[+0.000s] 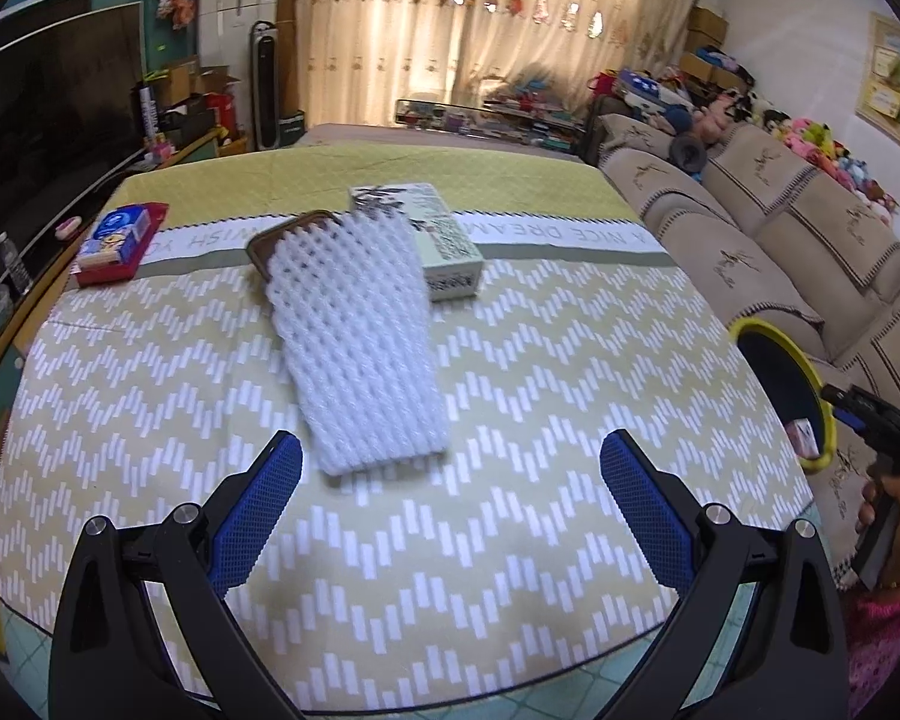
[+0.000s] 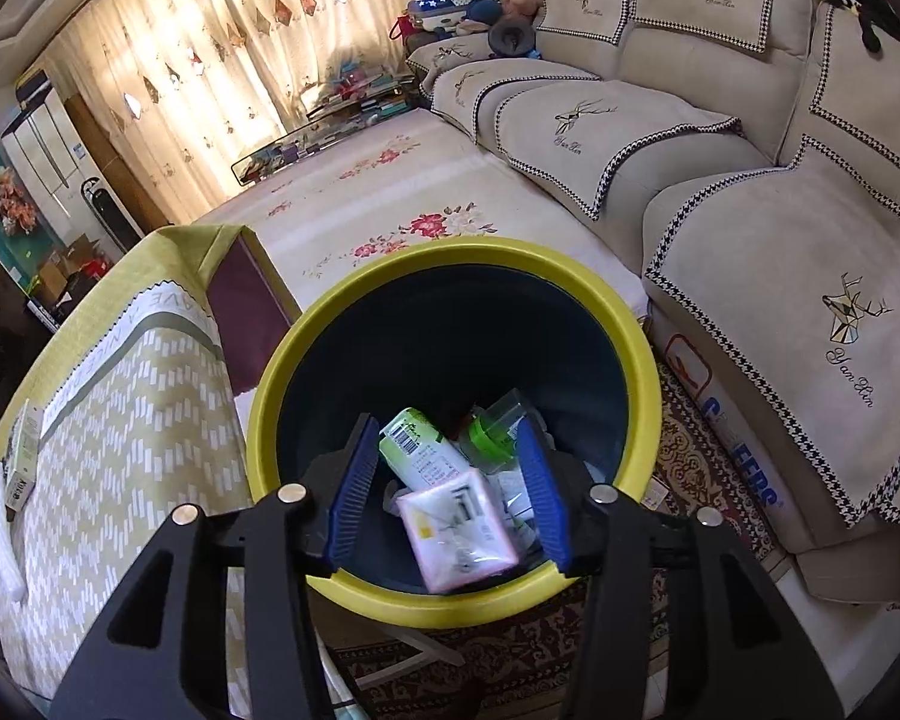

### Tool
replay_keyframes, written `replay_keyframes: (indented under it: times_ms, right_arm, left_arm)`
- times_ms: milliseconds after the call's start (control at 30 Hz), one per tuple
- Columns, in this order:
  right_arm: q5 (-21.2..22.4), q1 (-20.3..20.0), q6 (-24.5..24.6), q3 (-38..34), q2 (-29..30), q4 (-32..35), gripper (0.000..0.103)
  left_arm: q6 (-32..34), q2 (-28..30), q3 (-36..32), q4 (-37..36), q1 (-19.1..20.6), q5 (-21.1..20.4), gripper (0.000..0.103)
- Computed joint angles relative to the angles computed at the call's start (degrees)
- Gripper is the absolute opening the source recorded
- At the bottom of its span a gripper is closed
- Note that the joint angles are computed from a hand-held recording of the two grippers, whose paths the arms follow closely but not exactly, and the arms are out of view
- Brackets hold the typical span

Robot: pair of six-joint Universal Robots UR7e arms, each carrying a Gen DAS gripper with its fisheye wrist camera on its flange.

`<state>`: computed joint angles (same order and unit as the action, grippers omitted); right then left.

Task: Collect trash
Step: 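Grasp the white foam net sleeve with the left gripper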

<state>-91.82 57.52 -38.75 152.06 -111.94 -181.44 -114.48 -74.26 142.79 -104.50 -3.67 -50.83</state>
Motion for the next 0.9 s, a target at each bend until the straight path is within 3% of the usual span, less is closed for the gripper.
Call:
replay_keyframes:
  times_ms: [167, 467, 900]
  right_arm:
    - [1.7, -0.3, -0.6, 0.4, -1.9, 2.4, 0.047]
    - [1.7, 0.1, -1.6, 1.1, -2.4, 4.0, 0.049]
    - [1.5, 0.0, -2.1, 1.0, -2.3, 5.1, 0.050]
  left_arm:
    - [-2.2, -0.3, -1.3, 4.1, 2.7, 0.2, 0.098]
    - [-5.3, -1.4, -2.4, 7.1, 11.2, 1.7, 0.098]
    - [-0.9, -1.4, -1.2, 1.8, 17.9, 3.8, 0.097]
